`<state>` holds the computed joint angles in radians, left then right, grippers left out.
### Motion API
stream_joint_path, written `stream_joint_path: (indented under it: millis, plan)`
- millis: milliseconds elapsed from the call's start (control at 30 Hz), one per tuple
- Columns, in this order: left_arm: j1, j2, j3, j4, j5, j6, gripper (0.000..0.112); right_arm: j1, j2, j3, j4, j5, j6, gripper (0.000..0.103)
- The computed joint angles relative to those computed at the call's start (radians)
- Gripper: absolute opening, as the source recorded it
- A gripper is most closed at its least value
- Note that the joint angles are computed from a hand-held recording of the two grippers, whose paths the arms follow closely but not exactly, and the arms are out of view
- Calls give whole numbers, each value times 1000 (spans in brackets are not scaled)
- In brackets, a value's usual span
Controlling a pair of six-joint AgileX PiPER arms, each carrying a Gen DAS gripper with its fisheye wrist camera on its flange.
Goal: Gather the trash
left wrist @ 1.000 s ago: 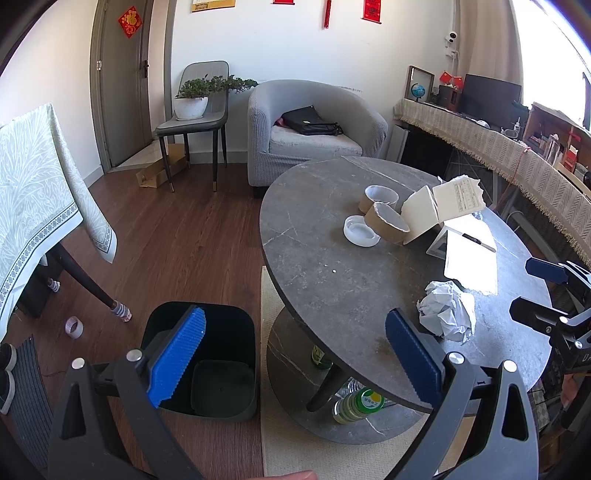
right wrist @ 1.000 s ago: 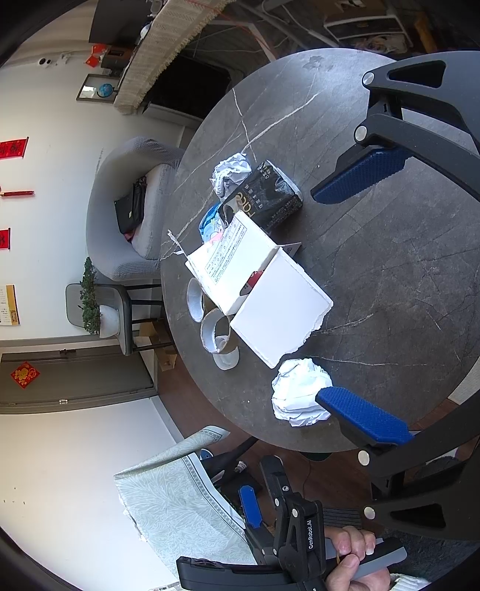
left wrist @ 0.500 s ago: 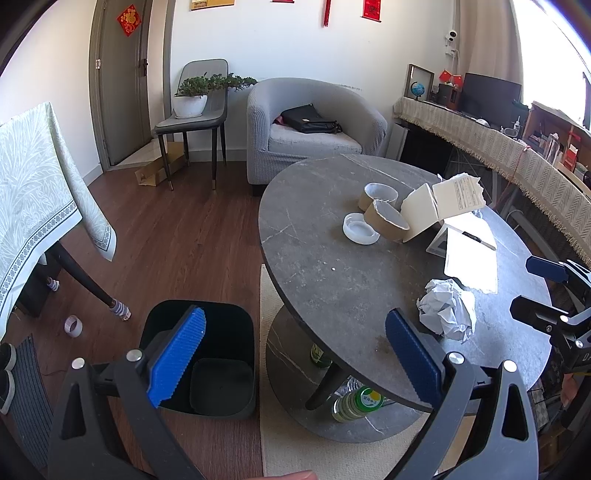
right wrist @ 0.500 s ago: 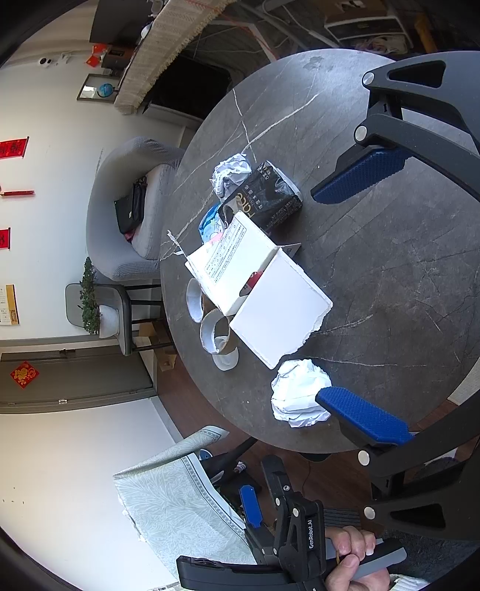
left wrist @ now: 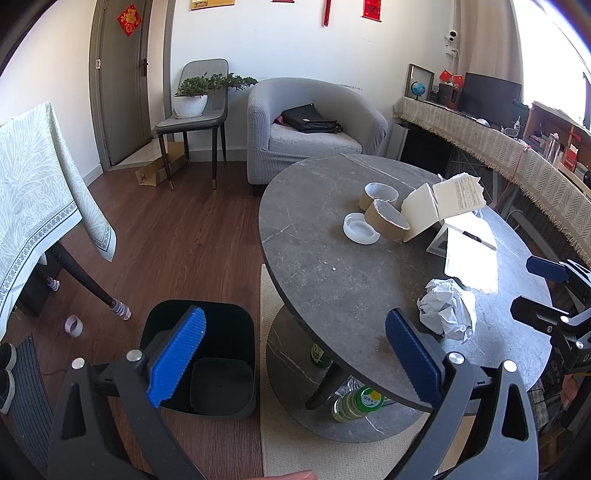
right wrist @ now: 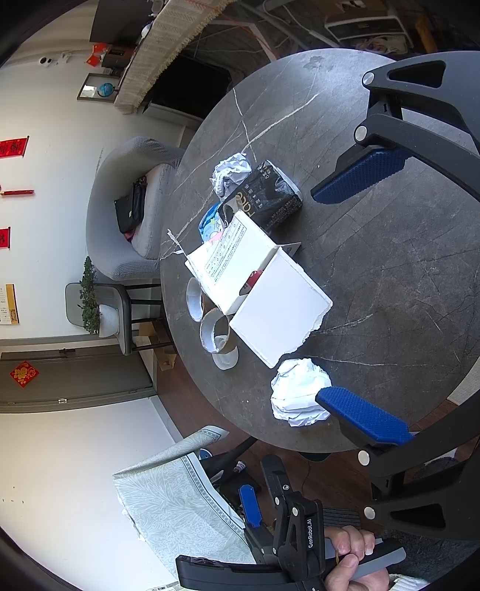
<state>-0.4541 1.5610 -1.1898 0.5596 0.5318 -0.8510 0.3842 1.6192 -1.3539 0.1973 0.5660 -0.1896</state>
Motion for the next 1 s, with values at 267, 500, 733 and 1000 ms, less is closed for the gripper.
stream_joint_path:
  millis: [267, 500, 733, 1000]
  plan:
    - [-2, -2, 4, 11, -3, -5, 100, 0, 1, -2, -1, 2, 1, 100]
    - [-15, -7, 1, 32, 5, -12, 100, 0, 0, -2, -1, 1, 1, 100]
    - [-28, -3, -10, 60, 20, -21, 100, -11, -1, -1, -22, 5, 13, 100]
    - [-15, -29, 16, -172, -114, 259, 99, -20, -8, 10, -169, -14, 132, 100]
